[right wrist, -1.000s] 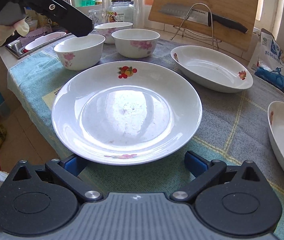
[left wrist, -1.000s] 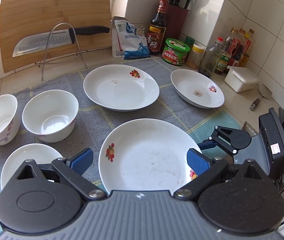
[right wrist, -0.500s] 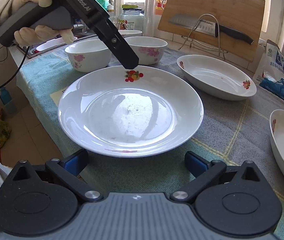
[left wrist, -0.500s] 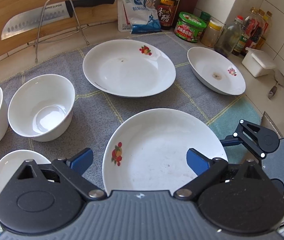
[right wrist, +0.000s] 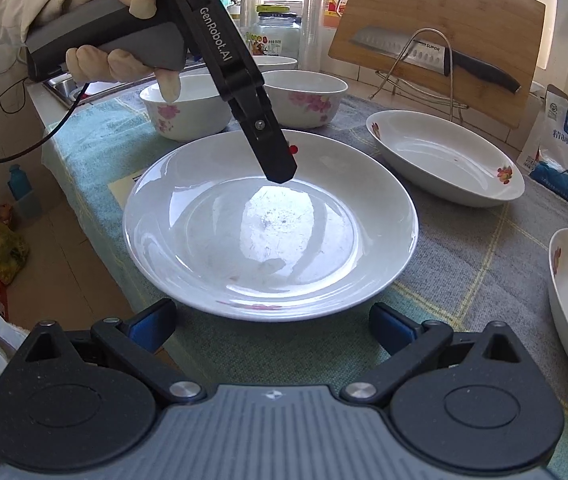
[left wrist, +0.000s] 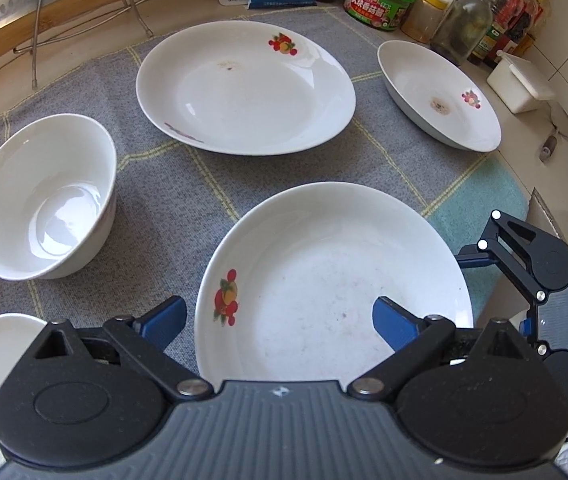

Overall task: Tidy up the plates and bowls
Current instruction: 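Lift the fruit-print plate with the left gripper and carry it over the stained plate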

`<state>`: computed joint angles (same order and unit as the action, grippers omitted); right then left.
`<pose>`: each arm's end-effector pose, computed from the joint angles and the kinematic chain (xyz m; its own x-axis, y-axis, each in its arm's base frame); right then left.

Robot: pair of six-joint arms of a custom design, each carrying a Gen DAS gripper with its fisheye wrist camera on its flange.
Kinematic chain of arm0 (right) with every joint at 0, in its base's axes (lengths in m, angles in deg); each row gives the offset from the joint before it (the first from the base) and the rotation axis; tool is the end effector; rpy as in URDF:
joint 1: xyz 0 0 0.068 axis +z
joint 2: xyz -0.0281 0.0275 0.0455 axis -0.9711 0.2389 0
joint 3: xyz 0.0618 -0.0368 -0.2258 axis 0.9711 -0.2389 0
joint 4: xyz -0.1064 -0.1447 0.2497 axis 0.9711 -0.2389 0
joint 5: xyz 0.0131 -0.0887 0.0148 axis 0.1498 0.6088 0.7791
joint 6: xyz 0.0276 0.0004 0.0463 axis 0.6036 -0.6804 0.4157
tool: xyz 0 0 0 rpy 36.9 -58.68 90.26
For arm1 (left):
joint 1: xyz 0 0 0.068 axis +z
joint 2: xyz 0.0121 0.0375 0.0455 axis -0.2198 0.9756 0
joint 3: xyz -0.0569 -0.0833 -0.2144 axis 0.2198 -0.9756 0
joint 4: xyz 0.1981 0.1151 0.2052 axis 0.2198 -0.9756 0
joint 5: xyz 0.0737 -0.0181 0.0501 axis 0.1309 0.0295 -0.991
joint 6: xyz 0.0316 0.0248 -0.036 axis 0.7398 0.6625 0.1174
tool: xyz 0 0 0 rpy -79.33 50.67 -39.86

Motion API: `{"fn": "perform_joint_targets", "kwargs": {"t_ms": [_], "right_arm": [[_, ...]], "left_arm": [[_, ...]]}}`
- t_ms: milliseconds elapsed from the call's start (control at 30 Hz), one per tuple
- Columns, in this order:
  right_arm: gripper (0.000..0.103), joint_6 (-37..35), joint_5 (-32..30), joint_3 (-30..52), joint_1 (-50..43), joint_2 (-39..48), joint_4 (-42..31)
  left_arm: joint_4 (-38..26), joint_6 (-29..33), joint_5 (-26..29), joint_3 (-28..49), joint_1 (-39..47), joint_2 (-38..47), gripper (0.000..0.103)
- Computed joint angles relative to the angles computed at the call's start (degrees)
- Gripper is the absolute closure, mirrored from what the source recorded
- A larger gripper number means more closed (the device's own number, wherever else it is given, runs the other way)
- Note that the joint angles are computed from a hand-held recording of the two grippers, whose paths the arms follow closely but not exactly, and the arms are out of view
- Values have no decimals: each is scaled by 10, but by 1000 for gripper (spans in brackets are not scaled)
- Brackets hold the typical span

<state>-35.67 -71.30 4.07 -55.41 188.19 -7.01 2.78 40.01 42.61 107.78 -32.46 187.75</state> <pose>0.2656 0.1154 -0.0087 -0.4166 -0.5695 -0.7086 -0.8079 0.5893 0.0014 0.3739 -0.1432 0.0348 -0.8433 0.3915 -0.3682 0.4806 0.8560 -0.1906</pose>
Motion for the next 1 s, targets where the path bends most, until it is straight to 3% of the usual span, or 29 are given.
{"fn": "perform_joint_targets", "kwargs": {"t_ms": [567,1000], "right_arm": [[0,-4,11,19,17,2,-28],[0,6,23,21,19,-6,-39]], "left_arm": [[-142,80,45,145,17,102,16],[-171,93,45,181,9,124,16]]}}
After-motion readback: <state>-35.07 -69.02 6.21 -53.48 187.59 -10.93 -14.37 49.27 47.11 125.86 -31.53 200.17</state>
